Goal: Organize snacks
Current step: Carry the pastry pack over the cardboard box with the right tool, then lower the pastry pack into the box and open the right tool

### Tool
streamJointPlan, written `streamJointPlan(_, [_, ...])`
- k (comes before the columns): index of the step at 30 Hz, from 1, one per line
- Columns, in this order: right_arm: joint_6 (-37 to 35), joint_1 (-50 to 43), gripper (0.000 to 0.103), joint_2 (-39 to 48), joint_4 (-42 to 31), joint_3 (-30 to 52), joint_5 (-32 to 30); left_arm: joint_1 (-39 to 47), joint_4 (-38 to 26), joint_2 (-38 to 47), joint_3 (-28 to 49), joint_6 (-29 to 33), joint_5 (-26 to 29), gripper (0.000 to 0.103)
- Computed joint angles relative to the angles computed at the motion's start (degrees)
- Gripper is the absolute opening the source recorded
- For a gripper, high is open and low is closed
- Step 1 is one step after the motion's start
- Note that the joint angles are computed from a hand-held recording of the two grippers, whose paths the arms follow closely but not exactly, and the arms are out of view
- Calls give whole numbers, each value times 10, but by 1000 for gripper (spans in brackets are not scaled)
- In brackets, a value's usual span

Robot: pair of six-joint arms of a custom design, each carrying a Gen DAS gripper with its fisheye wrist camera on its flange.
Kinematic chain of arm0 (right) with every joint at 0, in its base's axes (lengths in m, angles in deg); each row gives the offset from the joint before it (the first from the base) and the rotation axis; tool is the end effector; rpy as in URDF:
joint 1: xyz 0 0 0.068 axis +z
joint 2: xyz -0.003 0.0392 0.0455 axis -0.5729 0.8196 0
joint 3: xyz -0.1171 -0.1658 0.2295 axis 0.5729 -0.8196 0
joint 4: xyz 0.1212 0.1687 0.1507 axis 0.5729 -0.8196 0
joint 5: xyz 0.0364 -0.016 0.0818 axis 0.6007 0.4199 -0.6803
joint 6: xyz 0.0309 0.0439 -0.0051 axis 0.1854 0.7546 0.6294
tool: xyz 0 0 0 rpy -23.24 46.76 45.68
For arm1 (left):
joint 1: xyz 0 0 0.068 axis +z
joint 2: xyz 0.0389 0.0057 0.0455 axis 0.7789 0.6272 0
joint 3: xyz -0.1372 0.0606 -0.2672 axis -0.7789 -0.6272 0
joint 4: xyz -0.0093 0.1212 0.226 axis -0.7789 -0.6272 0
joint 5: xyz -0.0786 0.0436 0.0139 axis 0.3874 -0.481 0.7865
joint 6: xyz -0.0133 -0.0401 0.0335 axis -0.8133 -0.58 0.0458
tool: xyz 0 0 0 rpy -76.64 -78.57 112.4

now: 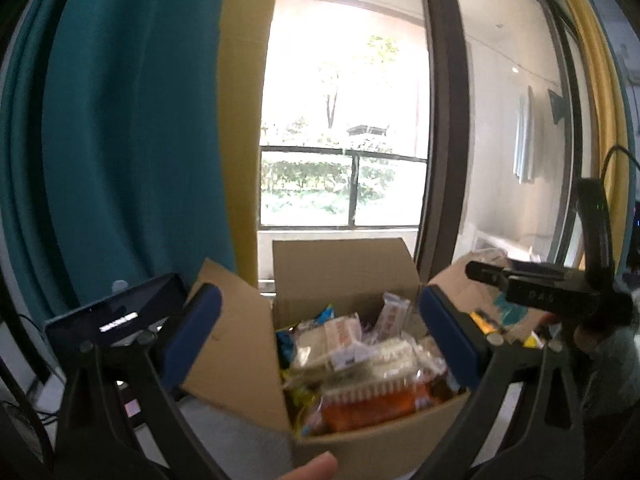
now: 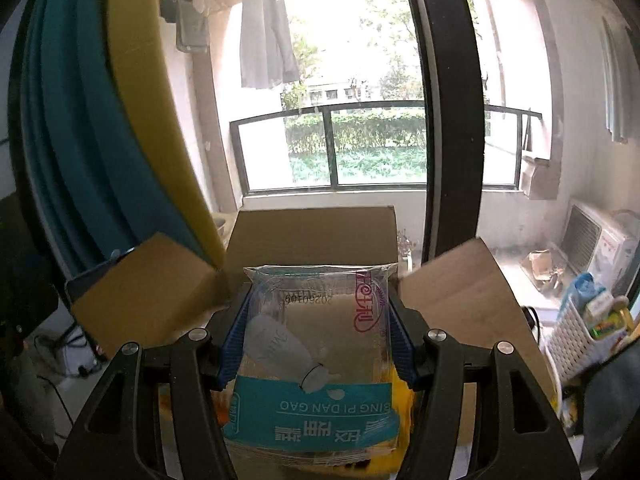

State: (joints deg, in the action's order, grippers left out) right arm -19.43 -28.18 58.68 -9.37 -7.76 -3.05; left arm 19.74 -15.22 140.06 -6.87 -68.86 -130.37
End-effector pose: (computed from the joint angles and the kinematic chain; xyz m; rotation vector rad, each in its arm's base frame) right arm 0.4189 0.0697 0.2268 -0.6615 1.9142 0.5640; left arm 0.2273 -0.1096 0.2348 -0.3185 1.7937 0.1225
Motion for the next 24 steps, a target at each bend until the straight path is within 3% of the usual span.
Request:
streamJointPlan(7, [18, 29, 64, 85, -46, 118, 36, 68, -4, 71, 40, -31, 65, 100])
streamJointPlan(10, [15, 36, 70, 118, -91, 169, 48, 89, -3, 91, 47, -41, 87, 100])
streamJointPlan(11, [19, 37, 80, 122, -83, 169, 56, 93, -5, 95, 49, -44, 90, 100])
streamJointPlan(13, [21, 37, 86, 114, -66, 153, 63, 93, -25, 98, 55, -48, 90, 100])
streamJointPlan(24, [27, 20, 86, 21, -43, 43, 40, 39, -109, 45, 46, -96, 51, 100])
